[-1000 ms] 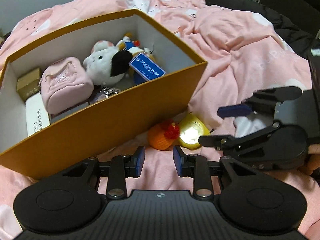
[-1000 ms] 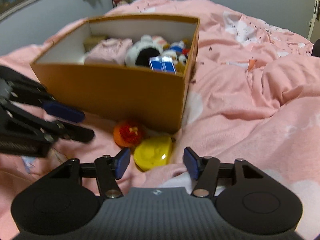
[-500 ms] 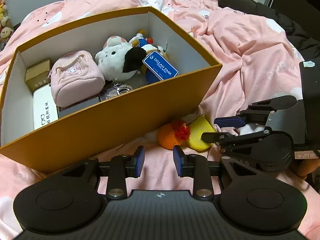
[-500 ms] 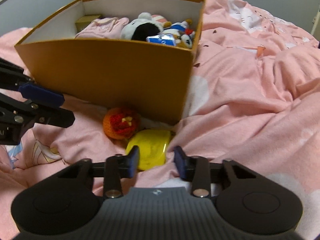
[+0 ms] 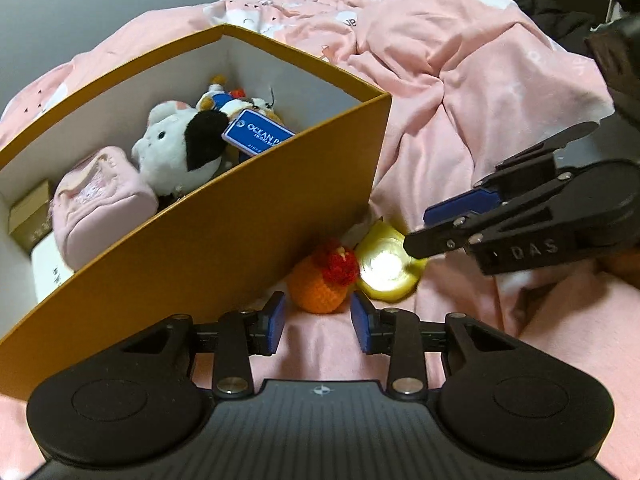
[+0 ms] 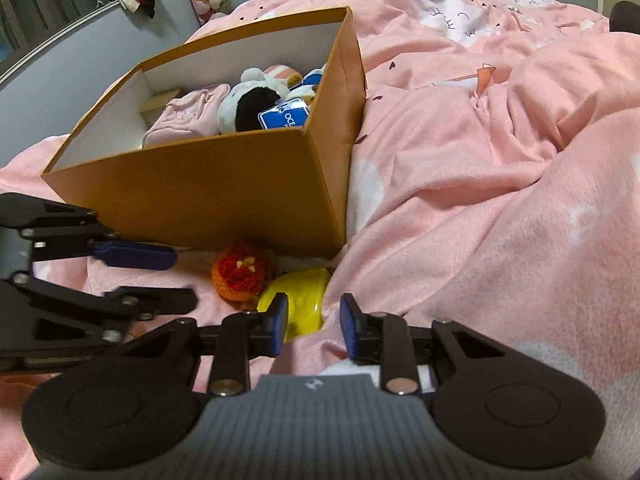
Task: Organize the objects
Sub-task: 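Grasp the crocheted strawberry with the left tool while the right tool reaches the yellow tape measure, then grasp the yellow tape measure with the right tool while the left tool lifts the strawberry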
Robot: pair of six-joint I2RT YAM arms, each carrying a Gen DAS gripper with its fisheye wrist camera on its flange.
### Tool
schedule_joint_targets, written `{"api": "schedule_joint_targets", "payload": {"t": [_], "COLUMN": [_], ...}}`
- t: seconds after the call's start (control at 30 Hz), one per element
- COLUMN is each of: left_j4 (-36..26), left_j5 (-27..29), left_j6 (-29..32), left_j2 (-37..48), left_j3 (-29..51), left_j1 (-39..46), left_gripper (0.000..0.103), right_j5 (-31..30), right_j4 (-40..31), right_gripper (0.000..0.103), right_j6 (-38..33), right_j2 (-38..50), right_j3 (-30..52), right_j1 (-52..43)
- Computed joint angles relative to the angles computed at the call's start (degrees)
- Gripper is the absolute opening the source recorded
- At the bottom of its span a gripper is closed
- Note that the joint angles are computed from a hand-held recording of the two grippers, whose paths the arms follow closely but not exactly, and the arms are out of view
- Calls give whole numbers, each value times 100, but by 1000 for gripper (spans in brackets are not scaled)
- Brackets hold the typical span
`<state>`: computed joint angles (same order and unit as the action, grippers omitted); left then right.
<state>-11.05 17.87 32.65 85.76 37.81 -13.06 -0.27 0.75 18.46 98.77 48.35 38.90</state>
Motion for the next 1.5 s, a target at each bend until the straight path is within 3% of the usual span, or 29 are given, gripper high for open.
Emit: {"api": "schedule_joint_targets", "payload": {"t": [0.33,0.53,0.67,0.87,0.97,1.17,1.5], "left_j4": [1745,2326,2795,2965,2678,952,-410], "left_j5": [-520,-699,-1157,-1227,-978,52,1261], "left_j6": [373,578,871,669,512,26,-121], "left_j2": [585,782,832,956,794,137,-564], "left_j3": [-520,-747,-1029,-1053,-1000,-482,-74], "left_j1": [-597,-696,-916,-932,-713,224,1050], "left_gripper": [46,44,45,46,45,43,43], "right_j5": [-116,-83,-45,60,14,93,920], "right_j4": [220,184,274,143,-20,-245,-929], "right_gripper": [36,36,36,42,45,51,56], "right_j6": [-39,-119,-138,-395,-441,-556,-929], "right_j2": [-195,-123,-189,-119,42,276,981], "right_j3": [-157,-66,-125,28,189,421,1161], "right_j1": [-19,33,75,257,273,335,730]}}
